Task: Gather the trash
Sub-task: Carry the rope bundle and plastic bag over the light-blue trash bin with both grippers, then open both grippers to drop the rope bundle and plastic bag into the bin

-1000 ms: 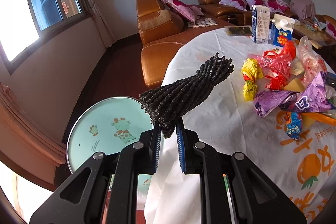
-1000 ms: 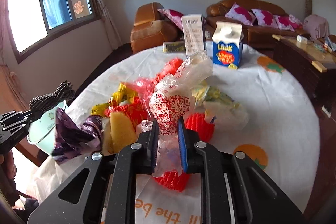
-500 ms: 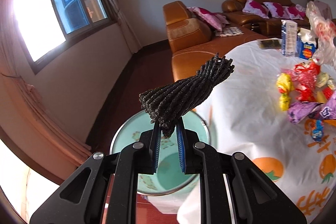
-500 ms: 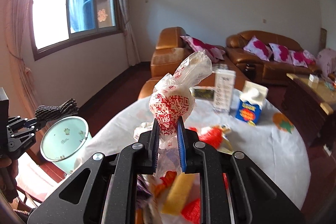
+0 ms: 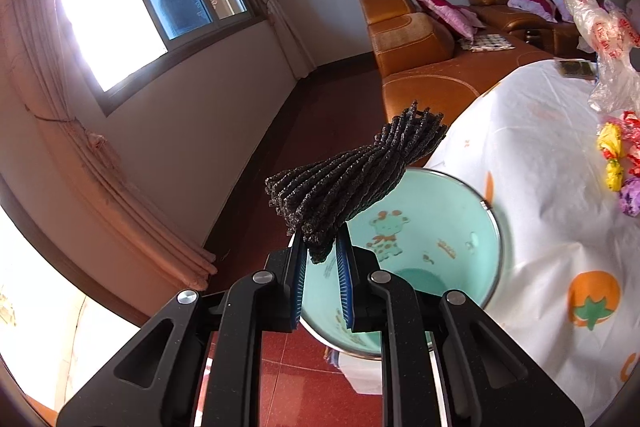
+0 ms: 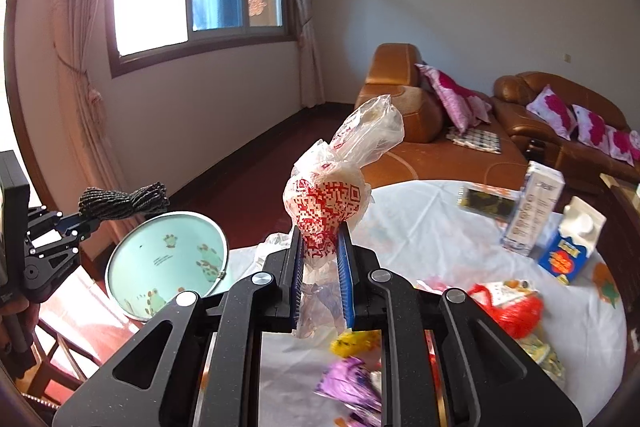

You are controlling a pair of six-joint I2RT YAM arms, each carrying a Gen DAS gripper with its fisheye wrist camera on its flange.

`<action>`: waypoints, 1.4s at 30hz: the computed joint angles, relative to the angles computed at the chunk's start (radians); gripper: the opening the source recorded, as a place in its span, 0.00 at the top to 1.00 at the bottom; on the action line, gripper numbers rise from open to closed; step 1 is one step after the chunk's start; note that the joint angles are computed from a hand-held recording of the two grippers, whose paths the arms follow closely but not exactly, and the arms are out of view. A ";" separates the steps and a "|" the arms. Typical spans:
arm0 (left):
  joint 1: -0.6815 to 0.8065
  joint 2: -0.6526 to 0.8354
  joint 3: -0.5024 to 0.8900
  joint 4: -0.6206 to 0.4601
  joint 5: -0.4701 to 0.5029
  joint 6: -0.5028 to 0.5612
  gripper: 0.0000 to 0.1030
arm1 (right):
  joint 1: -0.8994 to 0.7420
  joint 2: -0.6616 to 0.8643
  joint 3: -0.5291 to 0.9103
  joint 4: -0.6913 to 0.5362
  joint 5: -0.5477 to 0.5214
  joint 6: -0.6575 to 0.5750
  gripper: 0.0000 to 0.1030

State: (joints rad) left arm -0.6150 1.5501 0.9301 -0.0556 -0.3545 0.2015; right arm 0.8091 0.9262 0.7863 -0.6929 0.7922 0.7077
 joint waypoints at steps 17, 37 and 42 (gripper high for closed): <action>0.075 0.023 -0.023 0.028 -0.033 0.038 0.86 | -0.119 0.297 0.089 0.223 -0.208 -0.221 0.84; 0.087 0.074 -0.030 0.074 -0.074 0.088 0.85 | -0.091 0.562 0.202 0.313 -0.305 -0.354 0.84; 0.087 0.077 -0.028 0.073 -0.072 0.088 0.84 | -0.077 0.587 0.219 0.315 -0.308 -0.365 0.84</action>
